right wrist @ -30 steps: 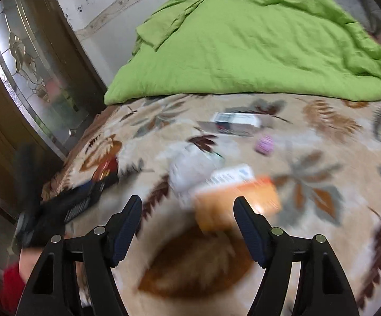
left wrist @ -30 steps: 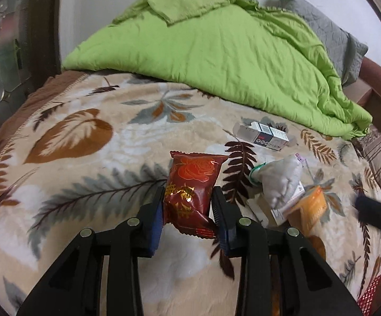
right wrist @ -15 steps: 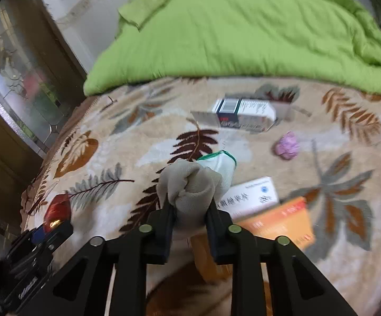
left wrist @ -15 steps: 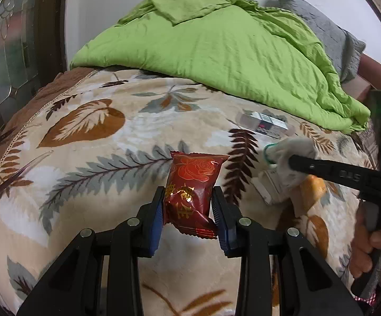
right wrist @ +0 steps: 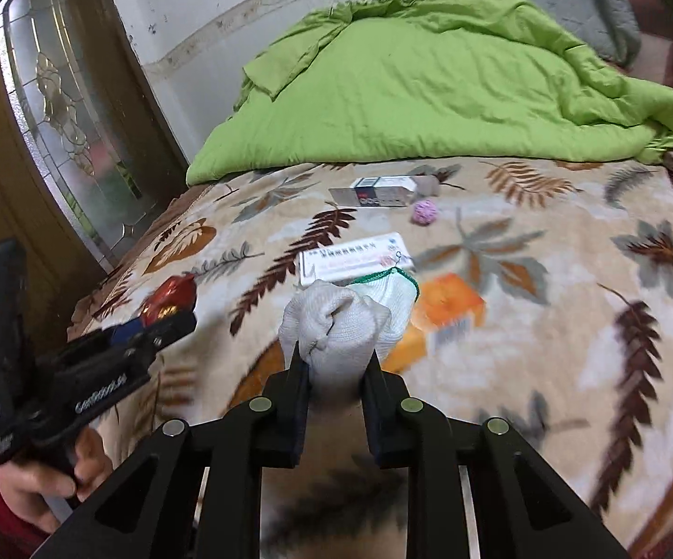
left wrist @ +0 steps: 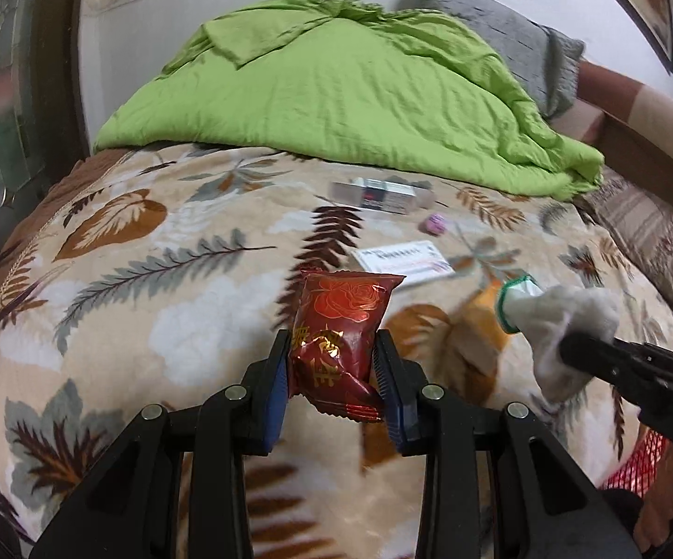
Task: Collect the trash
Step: 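Grasp the white cloth with the right gripper and lift it, then carry the wrapper and cloth to the wastebasket and release both inside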
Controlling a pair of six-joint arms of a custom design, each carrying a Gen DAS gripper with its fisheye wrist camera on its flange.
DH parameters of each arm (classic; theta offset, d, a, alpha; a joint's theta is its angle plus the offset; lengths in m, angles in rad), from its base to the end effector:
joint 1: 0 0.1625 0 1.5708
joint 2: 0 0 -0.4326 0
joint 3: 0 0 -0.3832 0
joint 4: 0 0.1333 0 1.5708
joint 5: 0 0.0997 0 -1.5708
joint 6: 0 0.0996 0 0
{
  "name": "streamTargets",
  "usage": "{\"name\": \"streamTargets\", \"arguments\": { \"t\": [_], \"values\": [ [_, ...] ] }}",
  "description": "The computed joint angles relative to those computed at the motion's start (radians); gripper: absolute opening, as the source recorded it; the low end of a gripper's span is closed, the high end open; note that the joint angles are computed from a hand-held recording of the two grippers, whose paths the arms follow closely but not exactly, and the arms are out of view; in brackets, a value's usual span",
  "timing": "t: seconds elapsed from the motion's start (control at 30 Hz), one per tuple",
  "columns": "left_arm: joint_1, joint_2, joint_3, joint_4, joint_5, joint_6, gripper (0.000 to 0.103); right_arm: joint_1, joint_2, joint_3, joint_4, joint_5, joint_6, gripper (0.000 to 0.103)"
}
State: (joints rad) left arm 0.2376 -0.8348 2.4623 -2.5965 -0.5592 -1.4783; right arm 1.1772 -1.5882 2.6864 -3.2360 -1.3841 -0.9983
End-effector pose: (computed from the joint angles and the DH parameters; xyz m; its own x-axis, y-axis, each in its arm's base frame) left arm -0.2607 -0.2872 0.0005 -0.7662 -0.1351 -0.6282 0.4141 0.6438 -0.6435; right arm 0.0238 -0.3386 0.2248 -0.7842 -0.5005 0.3666 -0.6197 0.6614 -0.4226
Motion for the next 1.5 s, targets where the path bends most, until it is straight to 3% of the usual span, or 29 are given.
{"name": "streamTargets", "arguments": {
  "t": [0.23, 0.53, 0.73, 1.5],
  "values": [
    [-0.054, 0.050, -0.044, 0.047, -0.045, -0.018, 0.033, -0.147, -0.207, 0.058, 0.154, 0.096, -0.098, 0.022],
    [-0.103, 0.067, -0.100, 0.194, -0.057, -0.071, 0.033, -0.210, -0.370, 0.073, 0.318, 0.173, -0.148, 0.022],
    [-0.124, 0.079, -0.127, 0.262, -0.057, -0.087, 0.033, -0.233, -0.414, 0.080, 0.360, 0.182, -0.158, 0.022],
    [-0.139, 0.088, -0.147, 0.296, -0.064, -0.091, 0.033, -0.250, -0.453, 0.090, 0.386, 0.186, -0.174, 0.022]
  ]
}}
